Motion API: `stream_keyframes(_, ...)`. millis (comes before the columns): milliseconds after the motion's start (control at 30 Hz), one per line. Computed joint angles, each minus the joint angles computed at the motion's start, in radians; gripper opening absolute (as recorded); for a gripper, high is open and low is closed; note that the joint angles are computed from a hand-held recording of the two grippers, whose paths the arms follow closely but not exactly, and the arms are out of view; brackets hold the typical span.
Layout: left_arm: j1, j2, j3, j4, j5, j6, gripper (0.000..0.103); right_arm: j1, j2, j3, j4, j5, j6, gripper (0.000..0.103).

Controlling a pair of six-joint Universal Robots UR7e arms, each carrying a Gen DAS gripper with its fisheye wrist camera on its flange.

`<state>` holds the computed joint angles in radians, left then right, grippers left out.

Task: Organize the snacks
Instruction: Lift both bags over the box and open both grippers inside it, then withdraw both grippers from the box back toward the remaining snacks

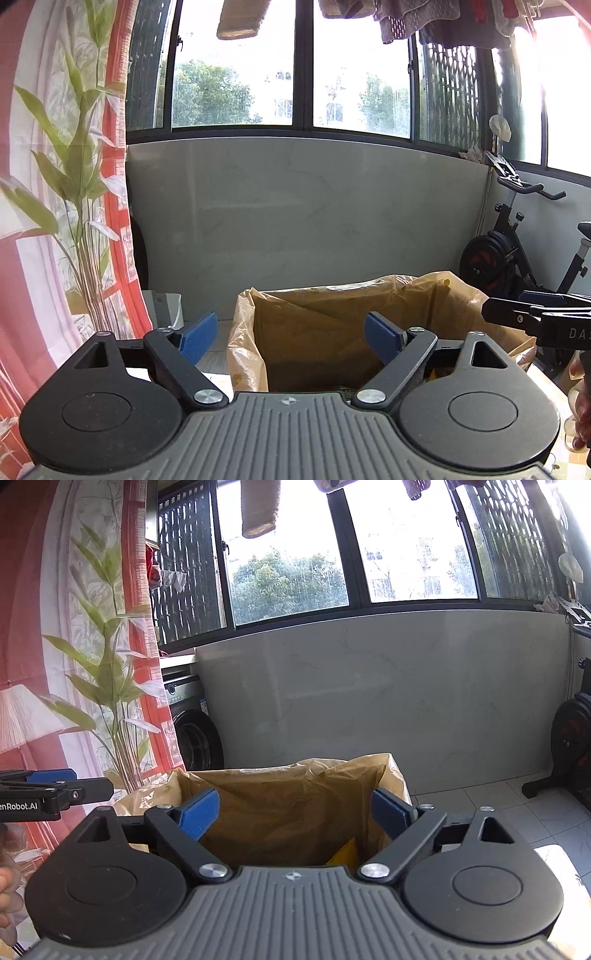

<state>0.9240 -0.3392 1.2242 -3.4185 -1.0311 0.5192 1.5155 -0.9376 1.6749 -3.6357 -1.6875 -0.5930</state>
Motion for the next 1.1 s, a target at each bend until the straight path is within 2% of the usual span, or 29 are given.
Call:
stream_keyframes(167, -0.009, -0.083, 0.132, -0.044, 0.016, -0.05, 0.095, 0.013, -0.05, 0.092, -0.015, -0.032, 0.025, 0.096)
stream_keyframes(333, -0.012, -0.148, 0.253, -0.111, 0.019, -0.055, 0.096, 0.028, -0.086, 0.192, -0.075, -0.072, 0.027, 0.097)
stream_keyframes(633, -0.014, -0.227, 0.44, -0.214, 0.065, -0.083, 0.096, 0.011, -0.145, 0.341, -0.145, -0.038, 0.083, 0.097)
stream_keyframes(733, -0.011, -0.242, 0.484, -0.233, 0.073, -0.1, 0.096, 0.009, -0.145, 0.368, -0.168, -0.046, 0.075, 0.097)
stream_keyframes(867, -0.005, -0.248, 0.515, -0.253, 0.094, -0.101, 0.096, -0.001, -0.132, 0.407, -0.233, -0.033, 0.042, 0.103)
stream_keyframes(1100, 0.009, -0.241, 0.557, -0.328, 0.11, -0.137, 0.096, -0.014, -0.092, 0.455, -0.346, -0.022, 0.033, 0.103)
